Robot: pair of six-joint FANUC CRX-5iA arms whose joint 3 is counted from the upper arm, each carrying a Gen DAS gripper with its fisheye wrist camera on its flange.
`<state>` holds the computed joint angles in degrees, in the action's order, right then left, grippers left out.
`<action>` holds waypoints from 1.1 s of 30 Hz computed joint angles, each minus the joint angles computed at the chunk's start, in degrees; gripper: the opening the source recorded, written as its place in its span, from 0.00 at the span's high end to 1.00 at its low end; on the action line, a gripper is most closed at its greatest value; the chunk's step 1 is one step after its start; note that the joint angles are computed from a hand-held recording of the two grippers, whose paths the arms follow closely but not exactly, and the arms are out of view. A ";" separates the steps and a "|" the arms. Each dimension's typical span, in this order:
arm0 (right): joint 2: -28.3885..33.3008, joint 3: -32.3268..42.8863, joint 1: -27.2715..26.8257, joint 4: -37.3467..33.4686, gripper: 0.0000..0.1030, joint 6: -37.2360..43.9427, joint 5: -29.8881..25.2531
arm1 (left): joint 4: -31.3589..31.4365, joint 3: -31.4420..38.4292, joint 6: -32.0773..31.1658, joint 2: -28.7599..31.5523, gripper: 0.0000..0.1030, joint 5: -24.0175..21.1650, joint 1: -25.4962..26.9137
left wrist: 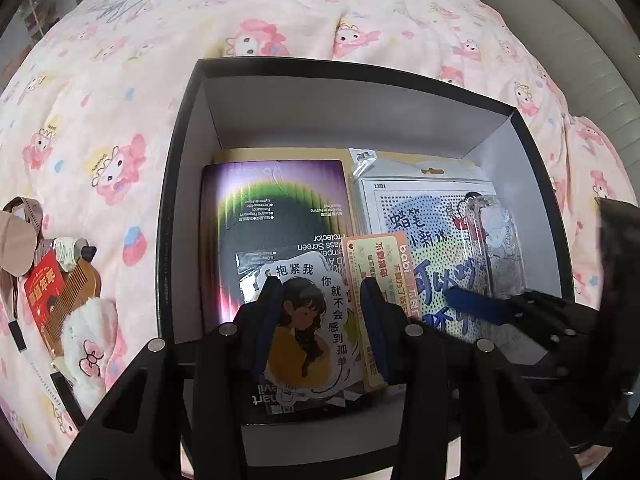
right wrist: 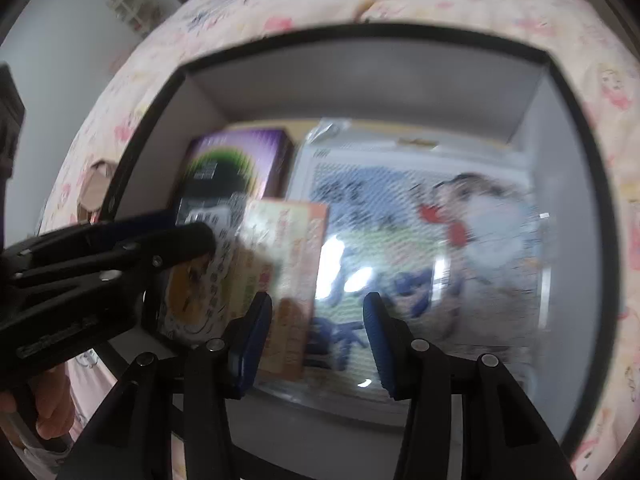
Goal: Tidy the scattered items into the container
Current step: 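Carry the card and package into the black box with the left gripper, then open the left gripper to release the card and package in the box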
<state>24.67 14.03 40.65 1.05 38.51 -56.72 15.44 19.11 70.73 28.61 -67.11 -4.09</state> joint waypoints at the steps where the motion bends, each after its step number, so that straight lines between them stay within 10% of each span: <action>1: 0.52 0.94 -0.23 -1.57 0.57 1.65 0.01 | -0.22 -0.19 -0.11 -0.18 0.60 -0.02 0.03; 7: -0.48 1.27 -1.97 -11.16 0.57 9.94 4.52 | 1.87 -3.43 -1.60 -2.28 0.60 1.13 0.46; 13: -5.37 -10.31 2.52 18.39 0.57 -17.20 5.78 | 4.40 -1.90 -3.61 -0.28 0.60 0.47 -0.25; 20: -7.04 -14.59 3.58 30.29 0.57 -29.92 2.51 | 10.63 0.01 -9.55 2.74 0.67 -6.92 -0.93; 33: -6.18 -11.83 1.56 19.30 0.57 -23.47 5.01 | 2.89 2.53 -4.30 2.93 0.67 -7.10 -2.76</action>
<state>18.48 2.20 42.21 20.35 15.05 -51.71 18.33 21.63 66.44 31.55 -74.21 -6.86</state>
